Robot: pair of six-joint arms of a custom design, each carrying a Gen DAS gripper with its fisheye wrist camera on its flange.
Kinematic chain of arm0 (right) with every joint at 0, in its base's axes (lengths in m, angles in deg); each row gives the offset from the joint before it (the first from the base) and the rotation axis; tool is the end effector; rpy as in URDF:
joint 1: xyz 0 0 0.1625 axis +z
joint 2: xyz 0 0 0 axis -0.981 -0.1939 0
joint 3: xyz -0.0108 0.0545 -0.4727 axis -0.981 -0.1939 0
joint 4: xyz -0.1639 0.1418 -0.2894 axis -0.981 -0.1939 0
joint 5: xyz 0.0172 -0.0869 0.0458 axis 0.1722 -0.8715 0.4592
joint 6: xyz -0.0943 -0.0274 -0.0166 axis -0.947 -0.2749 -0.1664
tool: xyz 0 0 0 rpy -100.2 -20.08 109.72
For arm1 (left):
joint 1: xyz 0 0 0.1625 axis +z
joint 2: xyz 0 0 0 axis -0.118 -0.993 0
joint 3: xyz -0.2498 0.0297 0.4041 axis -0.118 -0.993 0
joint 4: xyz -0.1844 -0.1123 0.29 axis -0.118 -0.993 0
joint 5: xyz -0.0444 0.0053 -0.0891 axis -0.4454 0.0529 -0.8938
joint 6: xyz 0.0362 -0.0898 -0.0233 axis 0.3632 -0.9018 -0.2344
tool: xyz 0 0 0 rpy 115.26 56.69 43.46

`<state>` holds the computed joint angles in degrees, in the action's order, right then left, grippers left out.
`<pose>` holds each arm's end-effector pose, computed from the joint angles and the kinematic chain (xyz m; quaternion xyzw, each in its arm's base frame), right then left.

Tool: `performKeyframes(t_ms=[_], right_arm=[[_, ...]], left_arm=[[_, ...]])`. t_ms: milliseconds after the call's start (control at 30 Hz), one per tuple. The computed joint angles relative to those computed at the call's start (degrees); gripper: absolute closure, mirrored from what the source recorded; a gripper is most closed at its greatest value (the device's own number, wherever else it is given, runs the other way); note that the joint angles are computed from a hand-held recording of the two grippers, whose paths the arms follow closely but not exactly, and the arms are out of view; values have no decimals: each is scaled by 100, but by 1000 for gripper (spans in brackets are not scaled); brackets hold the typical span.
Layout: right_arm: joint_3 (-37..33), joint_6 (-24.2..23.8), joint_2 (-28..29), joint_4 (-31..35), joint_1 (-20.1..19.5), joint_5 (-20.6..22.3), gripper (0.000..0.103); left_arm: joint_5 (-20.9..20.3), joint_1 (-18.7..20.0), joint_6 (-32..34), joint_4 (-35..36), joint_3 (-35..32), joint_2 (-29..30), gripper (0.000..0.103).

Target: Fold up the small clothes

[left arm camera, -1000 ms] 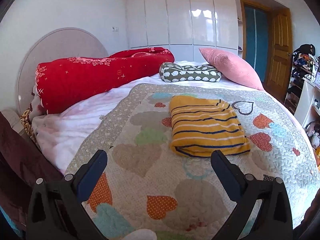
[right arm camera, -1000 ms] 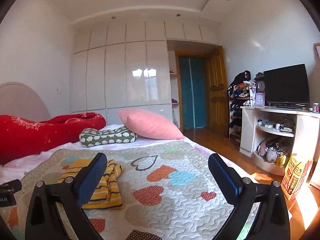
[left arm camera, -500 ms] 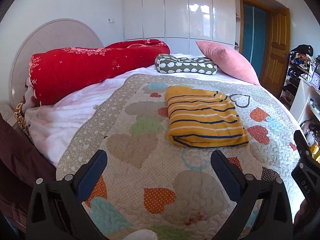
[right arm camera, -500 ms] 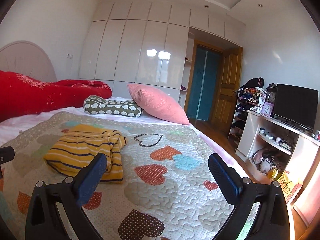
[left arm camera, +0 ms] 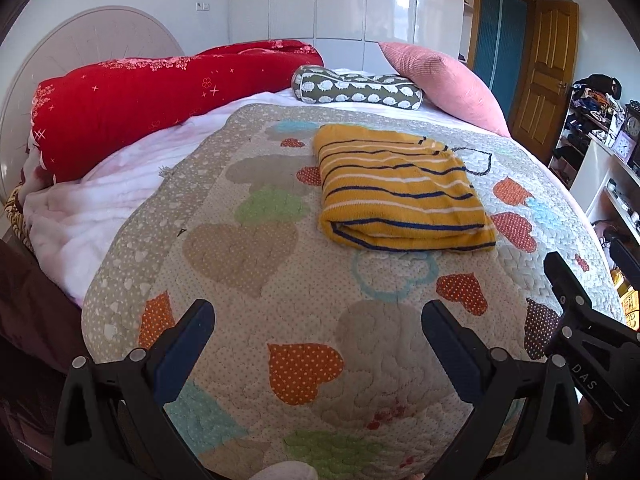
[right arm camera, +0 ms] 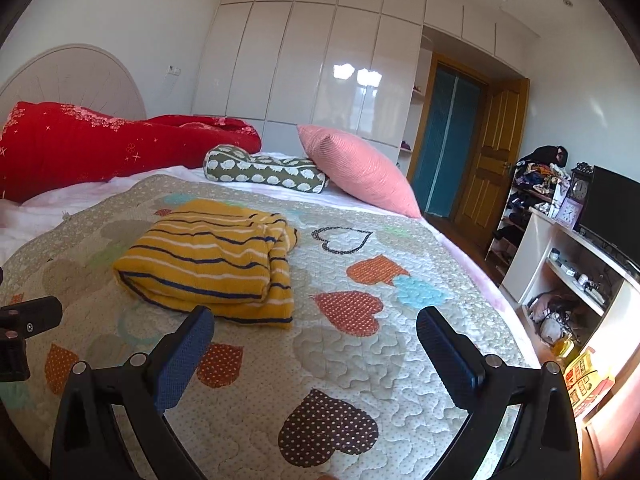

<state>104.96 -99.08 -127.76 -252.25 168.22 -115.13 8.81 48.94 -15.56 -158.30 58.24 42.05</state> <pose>0.1010 -0.7376 0.3510 0.3295 -0.7583 0.4339 0.3579 -0.4479 -0.7093 0.0276 -0.0020 0.8319 -0.3974 0.3872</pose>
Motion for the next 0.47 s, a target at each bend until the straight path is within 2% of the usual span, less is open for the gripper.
performKeyframes(t_ms=[200,367,467], right_arm=[[-574,145,190,1430,51,-100,1],[-861,362,345,1868,87,-213,1],[-919,234,487,1647,116,-478,1]], left_arm=[[-392,141,62,48,-151,26,0],[-701,251,28,-229,19,-54,0],[-756,295,-104,-17,-21,-29,0]])
